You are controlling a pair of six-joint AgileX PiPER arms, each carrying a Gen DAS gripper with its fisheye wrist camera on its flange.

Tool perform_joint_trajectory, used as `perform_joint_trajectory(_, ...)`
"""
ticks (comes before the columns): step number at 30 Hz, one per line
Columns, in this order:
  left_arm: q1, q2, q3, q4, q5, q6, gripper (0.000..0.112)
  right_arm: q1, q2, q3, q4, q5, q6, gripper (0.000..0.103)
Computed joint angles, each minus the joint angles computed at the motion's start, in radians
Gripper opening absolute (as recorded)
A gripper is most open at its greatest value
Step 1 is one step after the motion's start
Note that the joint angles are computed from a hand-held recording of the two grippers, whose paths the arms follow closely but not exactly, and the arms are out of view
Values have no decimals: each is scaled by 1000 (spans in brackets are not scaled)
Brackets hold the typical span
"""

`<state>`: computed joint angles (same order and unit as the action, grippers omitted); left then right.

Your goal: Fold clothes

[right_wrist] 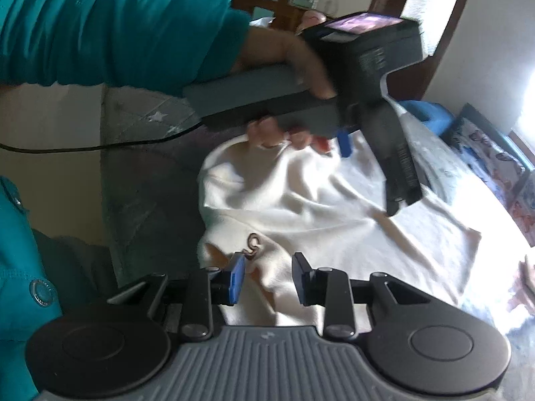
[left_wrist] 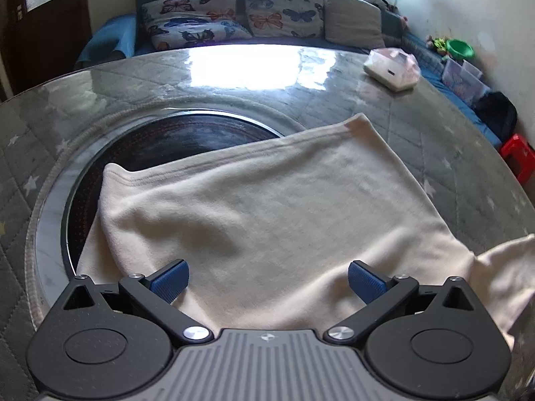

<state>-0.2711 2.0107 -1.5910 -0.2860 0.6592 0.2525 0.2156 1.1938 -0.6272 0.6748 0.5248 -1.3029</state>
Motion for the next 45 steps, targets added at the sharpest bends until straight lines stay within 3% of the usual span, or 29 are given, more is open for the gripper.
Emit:
perform_joint_trajectory(5,20,34,-48,-39,29,-13,103,24,11,7,-23,-20,19,28)
perform_joint_trajectory(7,22,38,-52,-47,32,-6,103,25,8,9,-24,-27,23,13)
perform_joint_trajectory(9,18,38,-53,-34,31,-10,103,18,11,5,-22,-21,31,5)
perform_joint_trajectory(13,14,36,-50,-25,26,-19,103,-13,-20,1,7,41,-3,4)
perform_joint_trajectory(19,-14,35,-42,55,2,-69,103,-23,-85,9,-79,118,45,4)
perform_joint_trajectory(22,-36,28,-21,116,-20,-86,103,-34,-73,18,-61,112,51,4)
perform_joint_trajectory(27,-35,6,26,112,-56,-59,103,-222,-103,-13,116,224,-19,12)
perform_joint_trajectory(34,-59,-58,108,127,-109,-67,103,-374,-43,33,122,125,57,12)
perform_joint_trajectory(37,-84,-112,174,140,-149,-52,103,-410,-65,64,118,140,45,12)
perform_joint_trajectory(41,-114,-187,273,92,-196,6,103,-562,-120,74,218,241,-23,27)
perform_joint_trajectory(45,-159,-263,391,103,-264,24,103,-719,-157,86,241,190,-31,31)
